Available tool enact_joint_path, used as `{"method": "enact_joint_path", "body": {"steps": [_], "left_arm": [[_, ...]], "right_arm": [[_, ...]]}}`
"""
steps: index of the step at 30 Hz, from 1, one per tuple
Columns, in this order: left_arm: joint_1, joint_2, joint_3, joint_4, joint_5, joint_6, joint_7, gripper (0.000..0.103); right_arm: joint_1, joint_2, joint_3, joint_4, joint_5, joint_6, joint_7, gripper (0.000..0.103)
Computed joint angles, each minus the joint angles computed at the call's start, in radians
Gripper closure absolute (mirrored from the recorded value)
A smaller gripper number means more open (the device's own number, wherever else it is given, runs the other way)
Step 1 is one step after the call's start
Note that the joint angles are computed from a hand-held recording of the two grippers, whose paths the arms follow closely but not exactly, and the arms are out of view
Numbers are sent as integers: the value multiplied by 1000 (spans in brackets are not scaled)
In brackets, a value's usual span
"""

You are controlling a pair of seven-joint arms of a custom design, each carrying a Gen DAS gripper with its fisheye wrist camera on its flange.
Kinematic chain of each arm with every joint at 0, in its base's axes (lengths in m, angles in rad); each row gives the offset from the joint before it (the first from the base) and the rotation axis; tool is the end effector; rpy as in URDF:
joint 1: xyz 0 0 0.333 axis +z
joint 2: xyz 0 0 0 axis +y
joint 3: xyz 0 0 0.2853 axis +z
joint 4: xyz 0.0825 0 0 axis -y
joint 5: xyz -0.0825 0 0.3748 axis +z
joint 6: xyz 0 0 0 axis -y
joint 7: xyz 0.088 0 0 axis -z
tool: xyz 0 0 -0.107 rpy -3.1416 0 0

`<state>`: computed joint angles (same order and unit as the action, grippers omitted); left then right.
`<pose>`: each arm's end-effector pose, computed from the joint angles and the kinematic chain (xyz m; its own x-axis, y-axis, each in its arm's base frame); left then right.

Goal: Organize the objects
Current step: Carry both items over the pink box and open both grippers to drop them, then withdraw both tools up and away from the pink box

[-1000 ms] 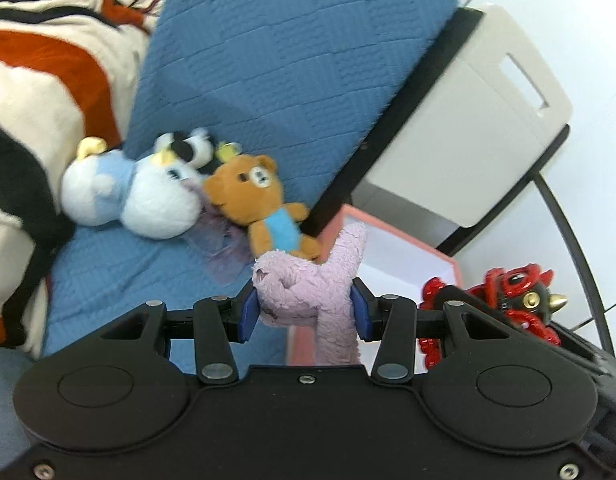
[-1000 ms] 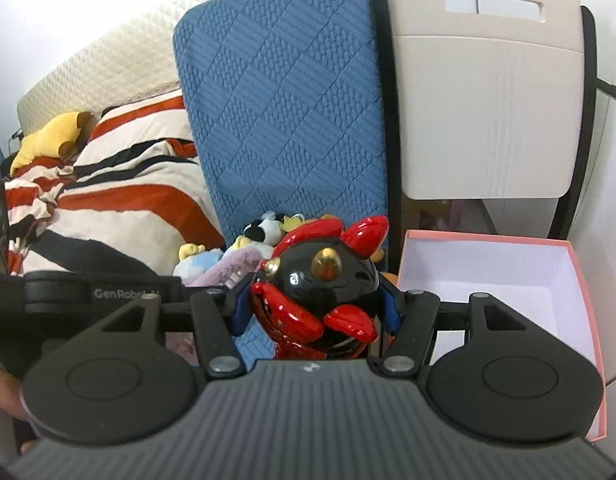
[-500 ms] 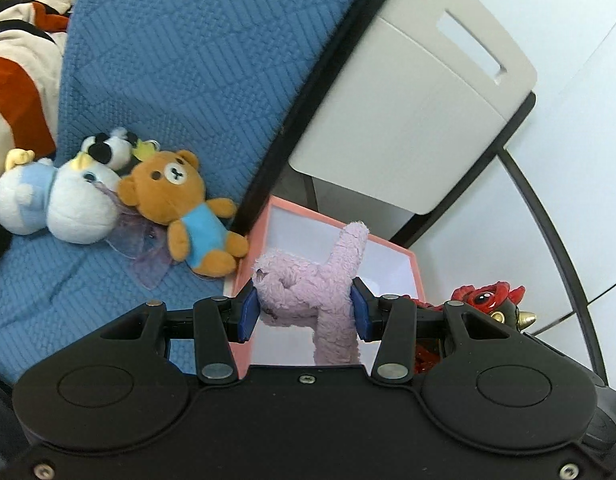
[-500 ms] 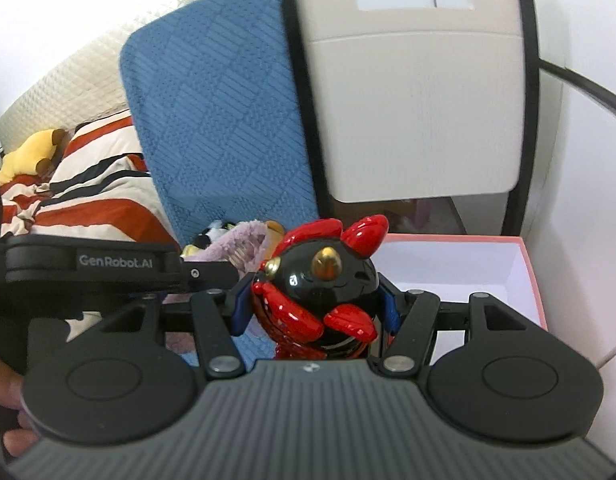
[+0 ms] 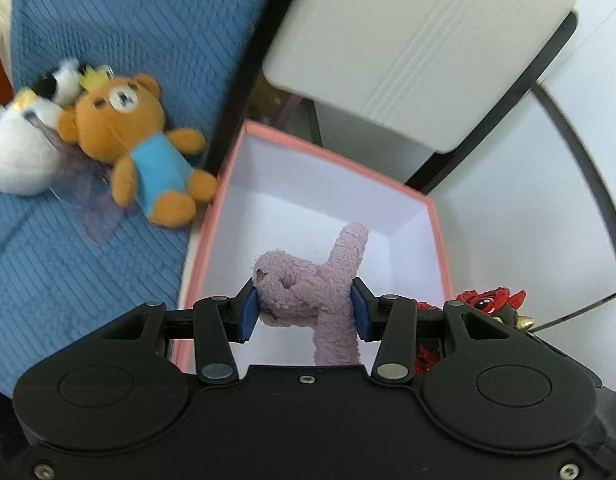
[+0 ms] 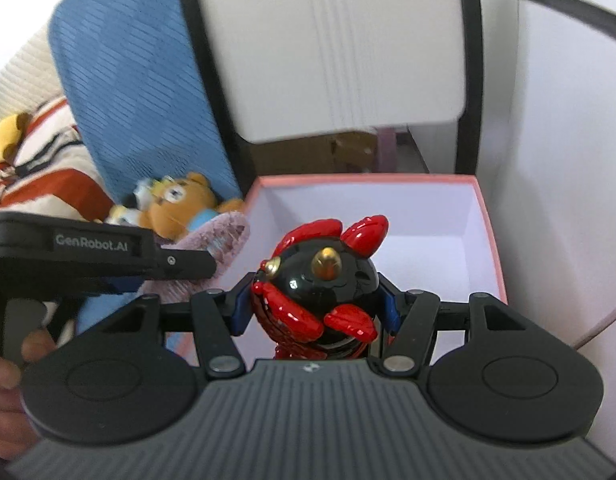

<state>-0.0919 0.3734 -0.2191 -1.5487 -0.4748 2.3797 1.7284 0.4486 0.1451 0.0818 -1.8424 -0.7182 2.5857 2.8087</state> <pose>0.6585 -0.1948 0.4665 -0.2471 -0.8638 0.4391 -0.9062 0.0455 -0.4204 0.5386 0.3271 0.4846 -0.1394 -0.9766 -0.1637 -0.6974 0.2142 -0.6840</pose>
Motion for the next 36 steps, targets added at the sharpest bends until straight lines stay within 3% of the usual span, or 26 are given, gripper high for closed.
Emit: {"method": "enact_joint_path", "body": {"steps": [12,19,22,24,27,30,36], "left_arm": [[-86,229,15,191,149,-76,-145,59],[-83,256,9,213,176,-70,-159,59],[-86,255,17,219,190,-95,-185,45],[-83,236,14,195,194,-84,-175,43],[-71,197,5,160,184,-75,-152,37],[-63,154,-1,121,170,-46,-121,24],[-29,37,-14,18,97,11,-37,18]], "right_arm": [[-52,114,-27,-32,185,74,-147,40],[-59,139,-32,-37,253,91,-197,40],[-52,144,-38,-25,258,93,-193,42],[-57,138,-30,-22,286,90,-208,42],[-34,111,-43,-26,245,72,-170,41],[-22,77,-44,-36,209,58,-123,41],[-10,-8,-29,-57,108,28,-12,41]]}}
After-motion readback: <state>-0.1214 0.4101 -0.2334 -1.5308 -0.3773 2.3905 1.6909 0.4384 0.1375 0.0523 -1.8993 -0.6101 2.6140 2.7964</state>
